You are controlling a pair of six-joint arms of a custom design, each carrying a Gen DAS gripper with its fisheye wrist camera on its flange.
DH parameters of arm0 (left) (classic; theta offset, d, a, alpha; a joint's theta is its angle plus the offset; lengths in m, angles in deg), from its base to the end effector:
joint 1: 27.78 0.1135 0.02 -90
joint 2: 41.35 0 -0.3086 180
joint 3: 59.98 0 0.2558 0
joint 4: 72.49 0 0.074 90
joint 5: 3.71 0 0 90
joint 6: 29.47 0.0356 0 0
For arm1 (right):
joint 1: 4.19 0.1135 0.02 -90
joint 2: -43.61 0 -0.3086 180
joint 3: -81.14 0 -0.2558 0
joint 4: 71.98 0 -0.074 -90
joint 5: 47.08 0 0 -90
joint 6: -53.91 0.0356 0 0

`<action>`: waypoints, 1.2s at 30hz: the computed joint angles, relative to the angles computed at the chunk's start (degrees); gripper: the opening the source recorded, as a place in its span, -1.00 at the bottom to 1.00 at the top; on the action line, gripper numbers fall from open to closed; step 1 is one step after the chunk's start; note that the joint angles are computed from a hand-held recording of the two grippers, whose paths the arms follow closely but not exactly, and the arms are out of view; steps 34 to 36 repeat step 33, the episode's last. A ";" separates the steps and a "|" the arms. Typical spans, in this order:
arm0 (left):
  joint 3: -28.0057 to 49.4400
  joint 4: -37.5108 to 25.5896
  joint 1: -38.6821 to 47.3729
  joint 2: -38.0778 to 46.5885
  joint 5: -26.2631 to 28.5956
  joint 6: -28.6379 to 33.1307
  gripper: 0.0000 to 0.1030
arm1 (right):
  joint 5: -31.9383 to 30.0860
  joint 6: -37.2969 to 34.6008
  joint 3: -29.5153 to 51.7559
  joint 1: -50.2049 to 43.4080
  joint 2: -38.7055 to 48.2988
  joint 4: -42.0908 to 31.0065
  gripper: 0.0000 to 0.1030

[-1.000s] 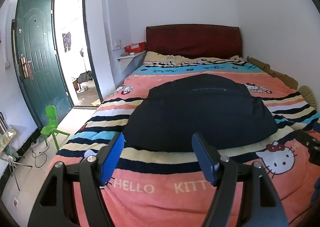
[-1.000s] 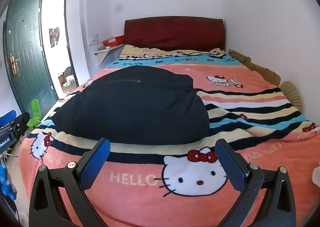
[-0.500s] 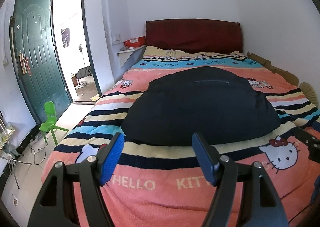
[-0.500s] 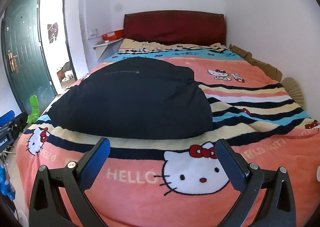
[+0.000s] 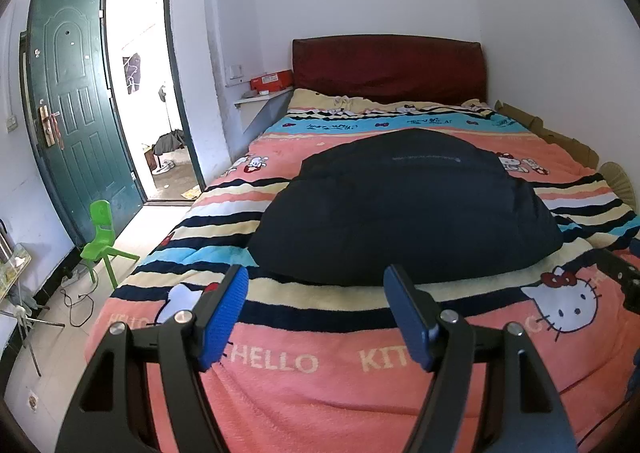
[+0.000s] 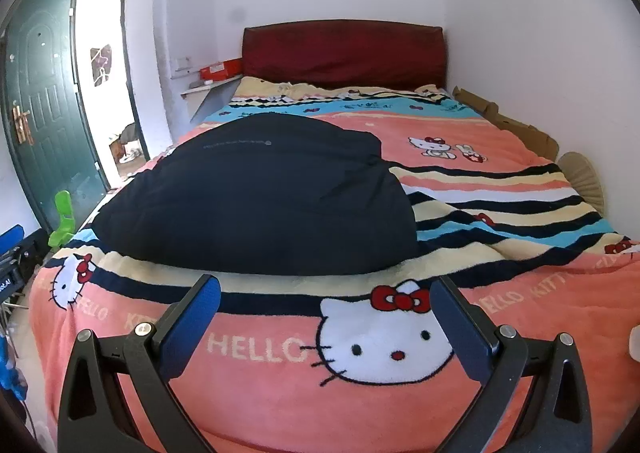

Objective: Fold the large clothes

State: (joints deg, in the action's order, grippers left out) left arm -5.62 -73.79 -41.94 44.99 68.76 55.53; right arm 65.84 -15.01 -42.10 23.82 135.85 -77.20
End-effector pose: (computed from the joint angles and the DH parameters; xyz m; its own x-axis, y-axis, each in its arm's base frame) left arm 0.3008 -0.0648 0.2268 -0.5291 0.0478 -0.8472 -0.0572 0.9941 0.0918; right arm 0.2902 0.1387 0.2038 -0.5990 0.0566 -0.7987 0.0467 0.9983 0.0357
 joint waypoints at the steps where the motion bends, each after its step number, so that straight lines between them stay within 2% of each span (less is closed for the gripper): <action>1: -0.14 0.09 0.09 -0.10 0.18 0.13 0.34 | 0.07 0.13 -0.05 0.02 -0.06 -0.08 0.99; 36: -1.14 1.45 -0.49 0.66 1.90 0.71 0.34 | 1.05 1.52 -0.94 0.62 0.45 -1.50 0.99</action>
